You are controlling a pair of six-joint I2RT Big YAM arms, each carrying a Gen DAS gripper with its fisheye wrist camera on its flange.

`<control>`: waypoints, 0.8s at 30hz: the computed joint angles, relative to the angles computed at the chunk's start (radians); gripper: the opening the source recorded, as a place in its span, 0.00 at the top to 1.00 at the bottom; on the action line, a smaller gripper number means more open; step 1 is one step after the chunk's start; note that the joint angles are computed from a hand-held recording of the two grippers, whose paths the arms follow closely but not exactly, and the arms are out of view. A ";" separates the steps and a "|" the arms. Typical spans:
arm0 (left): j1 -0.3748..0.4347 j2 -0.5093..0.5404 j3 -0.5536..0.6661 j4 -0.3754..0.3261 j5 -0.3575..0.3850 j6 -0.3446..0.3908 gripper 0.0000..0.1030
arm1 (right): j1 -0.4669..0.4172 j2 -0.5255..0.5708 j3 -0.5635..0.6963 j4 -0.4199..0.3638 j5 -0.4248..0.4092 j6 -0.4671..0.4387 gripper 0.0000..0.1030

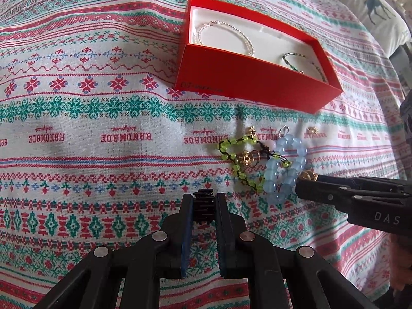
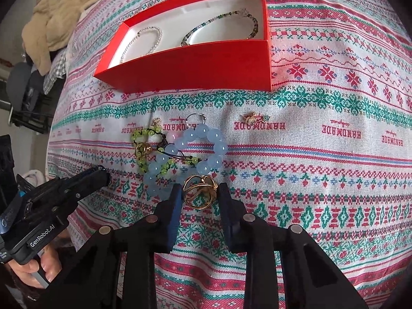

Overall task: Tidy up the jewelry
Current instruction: 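Carry the clip and rings into the red box and open both tools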

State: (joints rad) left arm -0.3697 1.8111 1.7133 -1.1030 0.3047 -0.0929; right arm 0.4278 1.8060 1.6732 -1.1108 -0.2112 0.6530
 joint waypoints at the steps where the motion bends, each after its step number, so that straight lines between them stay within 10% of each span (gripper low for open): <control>1: 0.001 -0.002 0.000 0.000 0.001 -0.001 0.90 | 0.002 -0.001 0.001 -0.003 0.006 -0.001 0.71; 24: -0.001 -0.023 0.047 0.052 0.000 -0.054 0.90 | 0.031 -0.071 0.018 0.022 0.121 -0.039 0.71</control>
State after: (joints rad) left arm -0.3706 1.7883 1.7604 -1.0508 0.3051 -0.1473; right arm 0.4592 1.7354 1.6913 -1.0889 -0.0899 0.6141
